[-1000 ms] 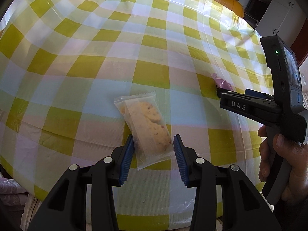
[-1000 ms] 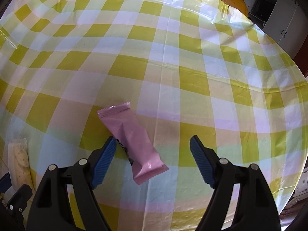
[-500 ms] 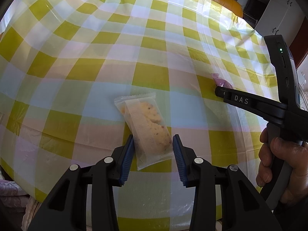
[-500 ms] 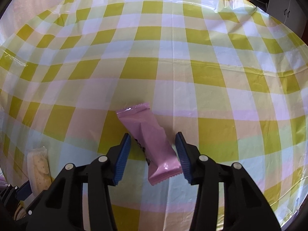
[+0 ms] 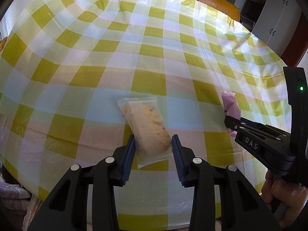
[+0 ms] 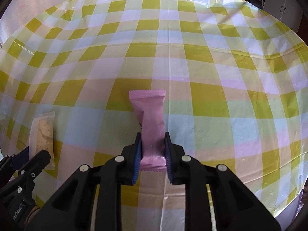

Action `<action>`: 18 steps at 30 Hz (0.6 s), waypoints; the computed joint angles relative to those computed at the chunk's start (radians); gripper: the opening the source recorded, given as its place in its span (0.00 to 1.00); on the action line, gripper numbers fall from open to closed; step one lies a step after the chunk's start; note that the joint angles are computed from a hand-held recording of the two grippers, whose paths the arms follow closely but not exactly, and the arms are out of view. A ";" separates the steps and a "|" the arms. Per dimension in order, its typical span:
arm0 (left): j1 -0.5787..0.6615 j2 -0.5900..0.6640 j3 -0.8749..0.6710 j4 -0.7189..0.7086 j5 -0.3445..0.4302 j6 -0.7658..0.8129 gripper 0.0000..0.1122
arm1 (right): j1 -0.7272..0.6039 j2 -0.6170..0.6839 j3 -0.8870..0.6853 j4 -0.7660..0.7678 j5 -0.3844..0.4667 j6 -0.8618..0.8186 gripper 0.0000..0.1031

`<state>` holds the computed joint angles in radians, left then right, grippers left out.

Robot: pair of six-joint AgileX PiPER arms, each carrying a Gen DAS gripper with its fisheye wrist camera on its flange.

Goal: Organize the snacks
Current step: 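Carry the cookie bag and pink wafer bar over the white box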

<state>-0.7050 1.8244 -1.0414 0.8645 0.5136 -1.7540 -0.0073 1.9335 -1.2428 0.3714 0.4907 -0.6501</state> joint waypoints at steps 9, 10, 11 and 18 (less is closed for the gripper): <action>-0.042 -0.032 0.005 0.022 0.045 -0.027 0.33 | -0.050 -0.111 0.115 0.065 0.015 -0.075 0.21; -0.048 -0.036 0.006 0.022 0.050 -0.028 0.33 | -0.056 -0.125 0.127 0.072 0.019 -0.086 0.21; -0.054 -0.041 0.008 0.021 0.053 -0.028 0.33 | -0.063 -0.138 0.137 0.082 0.023 -0.098 0.21; -0.111 -0.071 0.010 0.016 0.088 -0.037 0.33 | -0.122 -0.215 0.202 0.157 0.057 -0.192 0.21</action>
